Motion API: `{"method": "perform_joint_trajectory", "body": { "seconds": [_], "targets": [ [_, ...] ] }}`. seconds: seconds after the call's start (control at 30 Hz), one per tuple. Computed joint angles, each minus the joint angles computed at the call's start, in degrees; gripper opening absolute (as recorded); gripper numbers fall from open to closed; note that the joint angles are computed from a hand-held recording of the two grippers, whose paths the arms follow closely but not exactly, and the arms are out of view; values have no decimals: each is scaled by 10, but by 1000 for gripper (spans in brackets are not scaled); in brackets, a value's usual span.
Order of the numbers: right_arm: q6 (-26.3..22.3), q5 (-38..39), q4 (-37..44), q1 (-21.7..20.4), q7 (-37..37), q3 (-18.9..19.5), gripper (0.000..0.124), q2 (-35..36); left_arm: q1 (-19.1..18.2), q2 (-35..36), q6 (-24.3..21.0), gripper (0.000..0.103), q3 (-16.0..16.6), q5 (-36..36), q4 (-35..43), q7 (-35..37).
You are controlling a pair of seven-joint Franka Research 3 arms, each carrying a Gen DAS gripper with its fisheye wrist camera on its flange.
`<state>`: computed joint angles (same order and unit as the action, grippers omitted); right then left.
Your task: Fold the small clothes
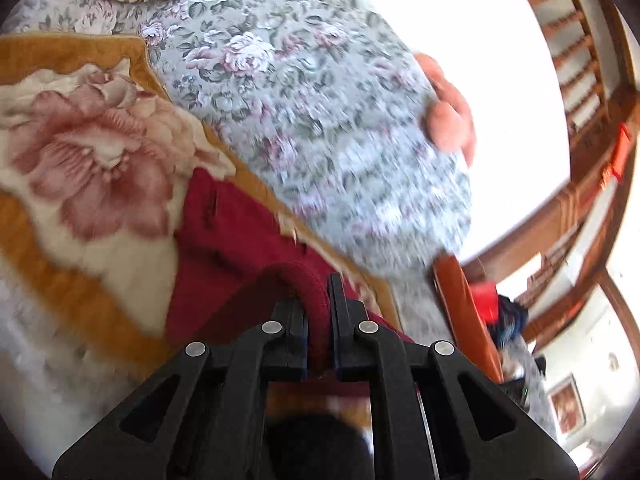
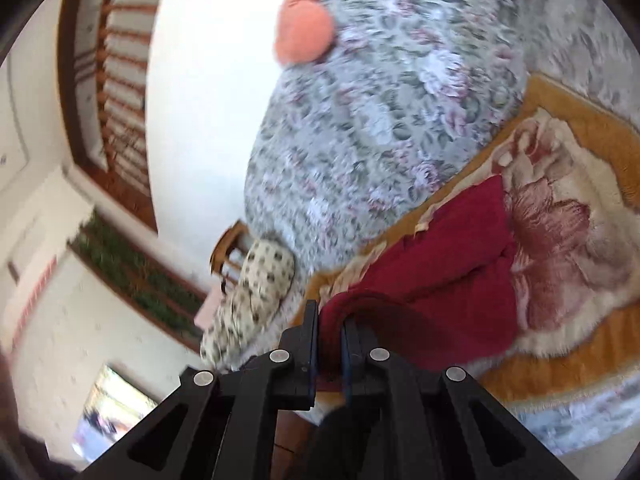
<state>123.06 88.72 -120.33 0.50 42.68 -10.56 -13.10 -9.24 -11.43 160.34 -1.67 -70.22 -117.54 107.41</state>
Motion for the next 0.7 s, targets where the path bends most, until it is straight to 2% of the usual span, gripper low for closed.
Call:
{"method": "perform_joint_trajectory", "body": {
  "seconds": [0.07,0.17,0.33,0.53,0.6,0.63,0.67,0.7],
  "targets": [
    [13,24,61,4,12,5,8,63,10,72,8,6,-9,44,69,-47],
    [38,20,155,-4,29,29,8,149,31,161,19,6,-29,165,156,-124],
    [101,-76,331,-14,103,66,8,301,41,297,-15,6,-19,337,302,-240],
    [128,-185,470,-22,176,87,9,411,47,398,-78,7,-21,452,416,-301],
    [109,-223,511,-28,207,92,10,443,55,419,-113,13,-29,476,441,-317],
    [105,-253,530,-25,229,89,12,457,59,429,-134,25,-31,489,454,-329],
    [109,-268,534,-25,238,91,15,461,72,438,-158,31,-45,485,468,-323],
    [111,-272,535,-30,239,98,20,463,85,440,-167,42,-60,481,472,-315]
  ]
}}
